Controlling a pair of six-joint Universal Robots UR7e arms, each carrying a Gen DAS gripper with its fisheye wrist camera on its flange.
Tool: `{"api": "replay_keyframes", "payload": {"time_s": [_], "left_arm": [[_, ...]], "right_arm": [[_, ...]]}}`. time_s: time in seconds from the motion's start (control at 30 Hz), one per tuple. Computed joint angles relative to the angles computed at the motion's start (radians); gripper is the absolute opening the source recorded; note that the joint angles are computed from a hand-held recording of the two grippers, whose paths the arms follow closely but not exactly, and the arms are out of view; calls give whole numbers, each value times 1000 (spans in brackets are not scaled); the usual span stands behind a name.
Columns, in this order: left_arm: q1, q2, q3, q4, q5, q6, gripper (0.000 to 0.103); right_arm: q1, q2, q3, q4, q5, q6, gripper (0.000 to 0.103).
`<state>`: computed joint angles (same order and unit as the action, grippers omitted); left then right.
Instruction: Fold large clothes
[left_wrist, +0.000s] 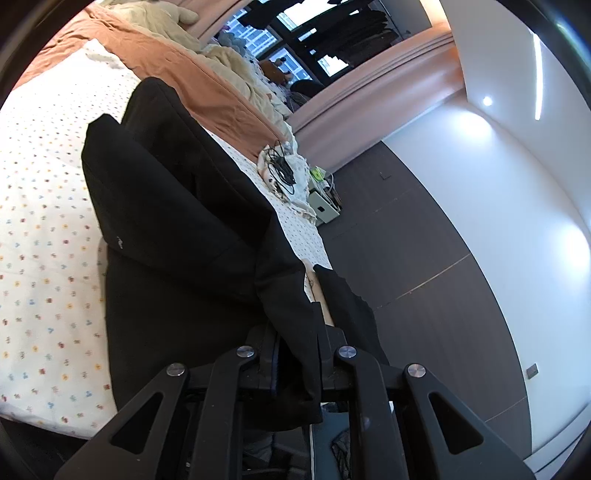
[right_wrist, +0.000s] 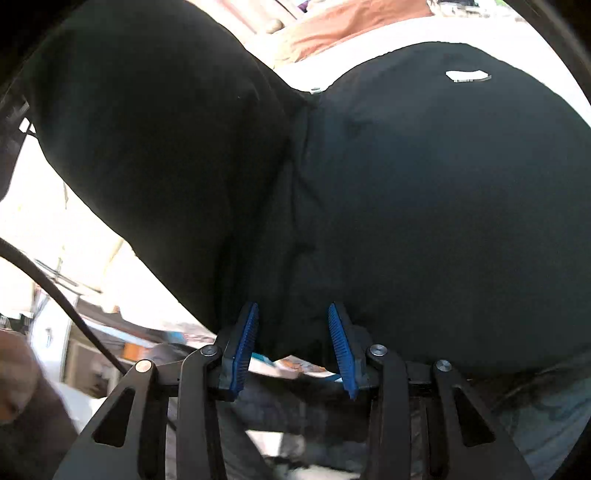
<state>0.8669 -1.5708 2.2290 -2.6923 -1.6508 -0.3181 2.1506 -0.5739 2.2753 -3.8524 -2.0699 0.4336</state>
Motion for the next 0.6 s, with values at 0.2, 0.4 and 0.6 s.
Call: {"api": "replay_keyframes", "payload": {"time_s": [0.2,0.4,0.6], "left_arm": [[-22,75,-11,-21,-21,8,14],[-35,176,9,-51,-49,5,14],[-54,295,24,-19,-48,-72,16]], "right_arm": [[-10,-84,138,-144,-24,31,37],[22,-223,318,-275,-168,87,37],[69,-247,424,-411,-308,171,37]]}}
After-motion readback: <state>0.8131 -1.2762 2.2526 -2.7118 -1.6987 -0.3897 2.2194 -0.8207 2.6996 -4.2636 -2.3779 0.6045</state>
